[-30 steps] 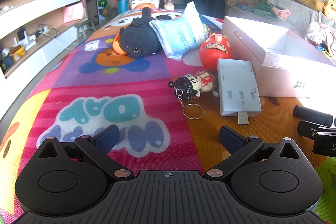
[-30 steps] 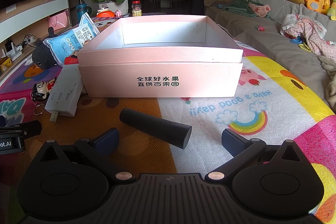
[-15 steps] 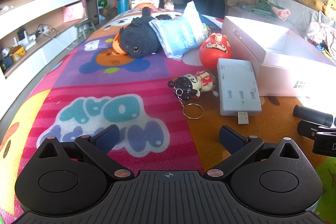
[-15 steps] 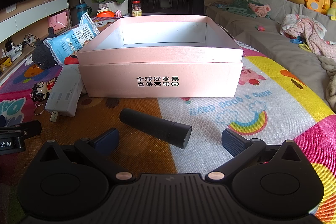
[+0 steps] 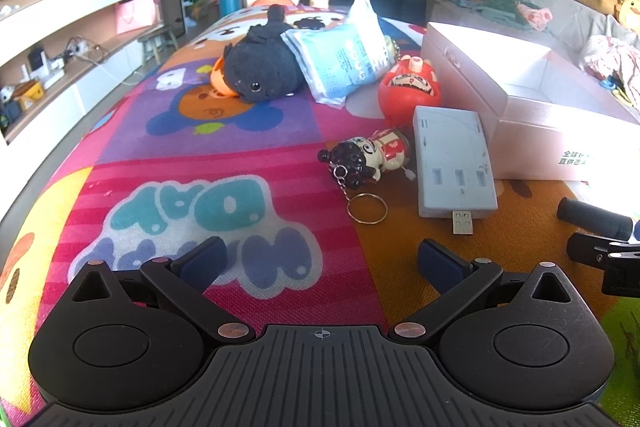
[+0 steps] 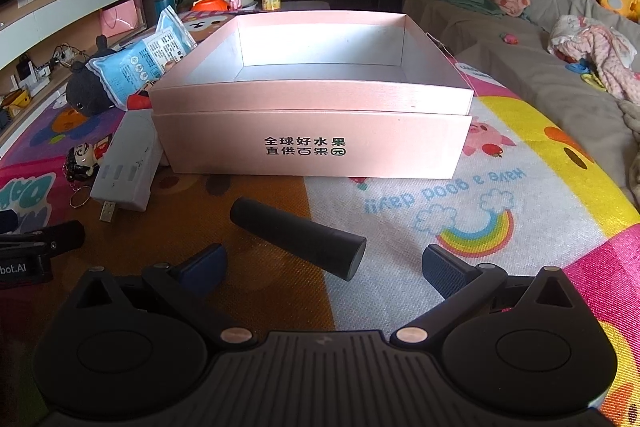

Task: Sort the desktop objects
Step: 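Reach the right gripper to the black foam cylinder and grasp it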

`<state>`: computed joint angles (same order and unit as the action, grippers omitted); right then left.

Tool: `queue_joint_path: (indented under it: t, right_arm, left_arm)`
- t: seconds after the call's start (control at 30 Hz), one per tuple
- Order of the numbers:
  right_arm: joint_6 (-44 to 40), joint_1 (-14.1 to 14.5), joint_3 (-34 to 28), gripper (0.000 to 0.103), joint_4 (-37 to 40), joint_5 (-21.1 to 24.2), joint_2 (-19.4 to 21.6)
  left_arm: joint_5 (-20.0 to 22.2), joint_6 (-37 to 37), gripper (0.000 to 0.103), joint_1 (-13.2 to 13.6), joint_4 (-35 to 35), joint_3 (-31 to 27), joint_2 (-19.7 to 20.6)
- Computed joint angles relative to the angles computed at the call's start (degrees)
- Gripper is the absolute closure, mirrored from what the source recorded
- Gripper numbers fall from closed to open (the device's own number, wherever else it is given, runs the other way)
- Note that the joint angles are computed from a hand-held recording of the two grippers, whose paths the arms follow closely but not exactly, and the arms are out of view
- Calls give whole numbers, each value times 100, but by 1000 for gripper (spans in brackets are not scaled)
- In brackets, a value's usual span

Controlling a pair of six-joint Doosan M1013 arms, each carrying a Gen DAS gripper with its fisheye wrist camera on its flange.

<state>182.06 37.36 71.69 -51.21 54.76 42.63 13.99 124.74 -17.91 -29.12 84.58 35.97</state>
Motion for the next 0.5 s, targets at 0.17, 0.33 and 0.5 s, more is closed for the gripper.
queue_joint_path:
  t: [0.17,0.33,0.5]
  right_arm:
    - [-38,5,37,0,4,-8,-20]
    - [-3,10,149,0,-131,-208,-71]
    - [77,122,448,0,-850,-616,-228]
  left_arm:
    - [-10,31,0,1,-23,0,2]
    - [-66,174,0,3,-173,21,2]
    - [-65,164,0,0,-164,20,2]
